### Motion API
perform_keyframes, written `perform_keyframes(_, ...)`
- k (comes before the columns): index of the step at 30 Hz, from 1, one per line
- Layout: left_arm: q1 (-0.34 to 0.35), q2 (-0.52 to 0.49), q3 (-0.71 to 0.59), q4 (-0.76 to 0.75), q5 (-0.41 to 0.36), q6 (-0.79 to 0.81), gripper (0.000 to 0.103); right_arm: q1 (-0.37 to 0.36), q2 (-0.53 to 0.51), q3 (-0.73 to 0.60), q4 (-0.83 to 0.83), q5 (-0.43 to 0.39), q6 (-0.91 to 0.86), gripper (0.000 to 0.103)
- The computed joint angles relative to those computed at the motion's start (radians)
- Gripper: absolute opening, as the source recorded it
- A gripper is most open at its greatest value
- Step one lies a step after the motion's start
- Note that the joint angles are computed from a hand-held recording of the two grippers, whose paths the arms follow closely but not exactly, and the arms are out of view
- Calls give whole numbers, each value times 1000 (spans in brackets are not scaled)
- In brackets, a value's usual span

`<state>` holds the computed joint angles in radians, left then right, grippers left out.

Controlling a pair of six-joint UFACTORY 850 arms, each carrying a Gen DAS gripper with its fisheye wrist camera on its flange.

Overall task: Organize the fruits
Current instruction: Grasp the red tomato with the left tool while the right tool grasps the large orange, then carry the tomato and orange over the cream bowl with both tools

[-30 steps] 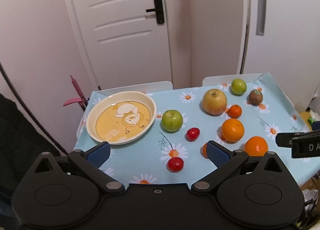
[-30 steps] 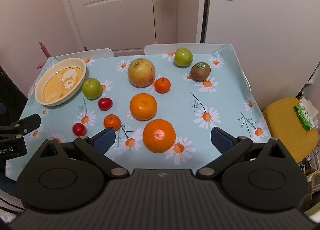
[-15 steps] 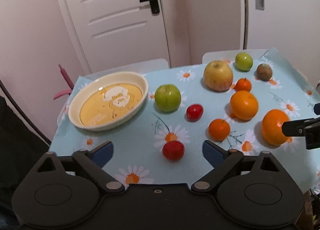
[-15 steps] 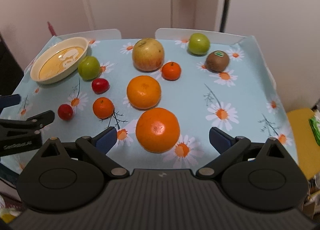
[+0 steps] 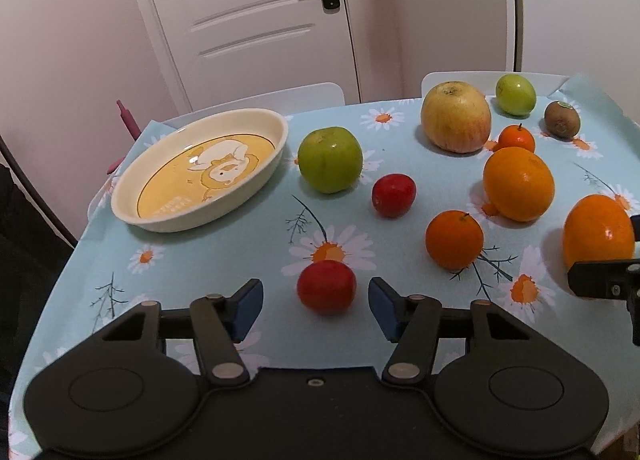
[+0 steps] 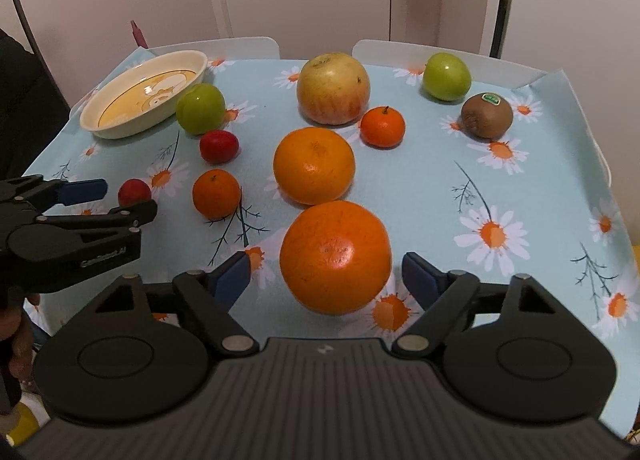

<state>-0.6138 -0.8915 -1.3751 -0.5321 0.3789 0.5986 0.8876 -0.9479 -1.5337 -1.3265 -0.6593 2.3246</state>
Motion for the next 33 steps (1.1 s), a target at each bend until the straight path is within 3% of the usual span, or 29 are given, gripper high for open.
perform_keyframes(6,-8,-16,-17,-50,4,28,49,-7,4,16,-49,11,34,91)
perform_keyframes(8,-10,-19,-22,-57,1,34,37,-9,5,19,-56,14,40,90)
perform_keyframes(21,-15,10,19,-78,1,41,37,-18,-12,-6,-16,16,-23,77)
perform_keyframes(33,-15,89,99,-110,15,12,37,-18,32,32,-33,51,-28,76)
